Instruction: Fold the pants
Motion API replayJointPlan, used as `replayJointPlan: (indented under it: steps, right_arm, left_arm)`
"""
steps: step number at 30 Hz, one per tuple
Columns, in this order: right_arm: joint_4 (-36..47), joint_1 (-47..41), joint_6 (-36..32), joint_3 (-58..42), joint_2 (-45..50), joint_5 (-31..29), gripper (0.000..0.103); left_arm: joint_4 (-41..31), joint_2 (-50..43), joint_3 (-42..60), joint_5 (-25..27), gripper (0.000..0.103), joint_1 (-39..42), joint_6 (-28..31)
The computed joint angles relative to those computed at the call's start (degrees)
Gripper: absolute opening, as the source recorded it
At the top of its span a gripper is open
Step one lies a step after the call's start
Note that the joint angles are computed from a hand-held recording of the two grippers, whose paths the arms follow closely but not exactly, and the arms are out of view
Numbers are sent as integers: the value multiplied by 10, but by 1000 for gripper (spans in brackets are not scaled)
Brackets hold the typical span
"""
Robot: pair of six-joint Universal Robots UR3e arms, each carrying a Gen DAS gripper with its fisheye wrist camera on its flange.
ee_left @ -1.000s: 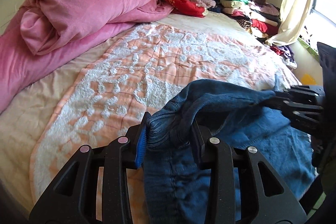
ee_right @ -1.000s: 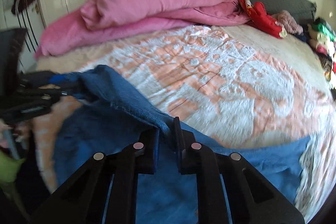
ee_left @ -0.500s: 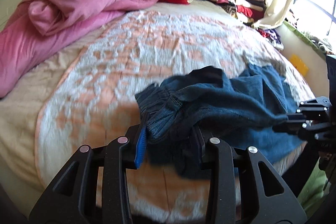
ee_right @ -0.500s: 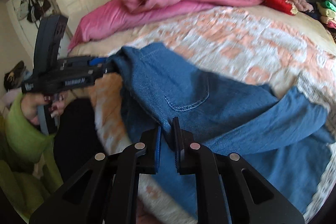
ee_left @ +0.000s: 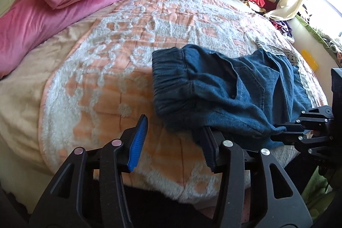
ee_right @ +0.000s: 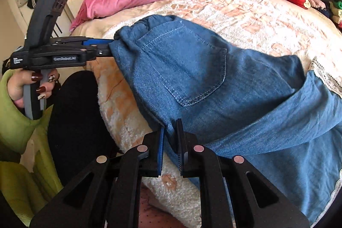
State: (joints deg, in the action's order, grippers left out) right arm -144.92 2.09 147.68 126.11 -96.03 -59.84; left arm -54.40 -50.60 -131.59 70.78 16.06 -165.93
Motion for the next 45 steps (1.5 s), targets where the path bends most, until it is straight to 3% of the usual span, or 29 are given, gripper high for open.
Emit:
replayJointPlan:
  steps: [4, 6, 9, 12, 16, 19, 22, 25, 30, 32, 34, 39, 45]
  right_arm:
    - [0, 4, 5, 2, -3, 0, 11]
    - [-2, 3, 9, 3, -1, 2, 11]
    - [-6, 7, 14, 6, 7, -3, 13]
    - [-20, 16, 20, 9, 18, -12, 13]
    - [3, 5, 16, 10, 2, -3, 16]
    - [59, -16, -8, 11, -40, 14, 23]
    - [85, -43, -29, 16, -86, 39, 28]
    - [52, -51, 1, 10, -72, 41, 32]
    - [10, 0, 77, -28, 55, -58, 33]
    - [-4, -14, 70, -13, 54, -39, 33]
    - [38, -41, 56, -14, 30, -7, 33]
    - [92, -142, 24, -6, -72, 54, 46]
    - [52, -203, 87, -72, -35, 24, 50]
  left_arm:
    - [-53, 38, 5, -1, 37, 18, 10]
    - [-77, 57, 12, -11, 28, 29, 15]
    - [-86, 70, 31, -34, 26, 27, 4]
    - [-20, 15, 53, -40, 26, -40, -35]
    - [82, -114, 75, -2, 26, -151, -74]
    - [133, -190, 70, 74, 26, -204, -94]
    - [122, -182, 38, 27, 26, -158, -90]
    - [105, -154, 15, -20, 26, -114, -70]
    - [122, -156, 5, -23, 26, -120, -76]
    - [125, -161, 14, -19, 26, -127, -97]
    - [127, -153, 27, -21, 26, -135, -104]
    - [137, -155, 75, -5, 36, -167, -127]
    - [160, -227, 147, 6, 41, -241, -159]
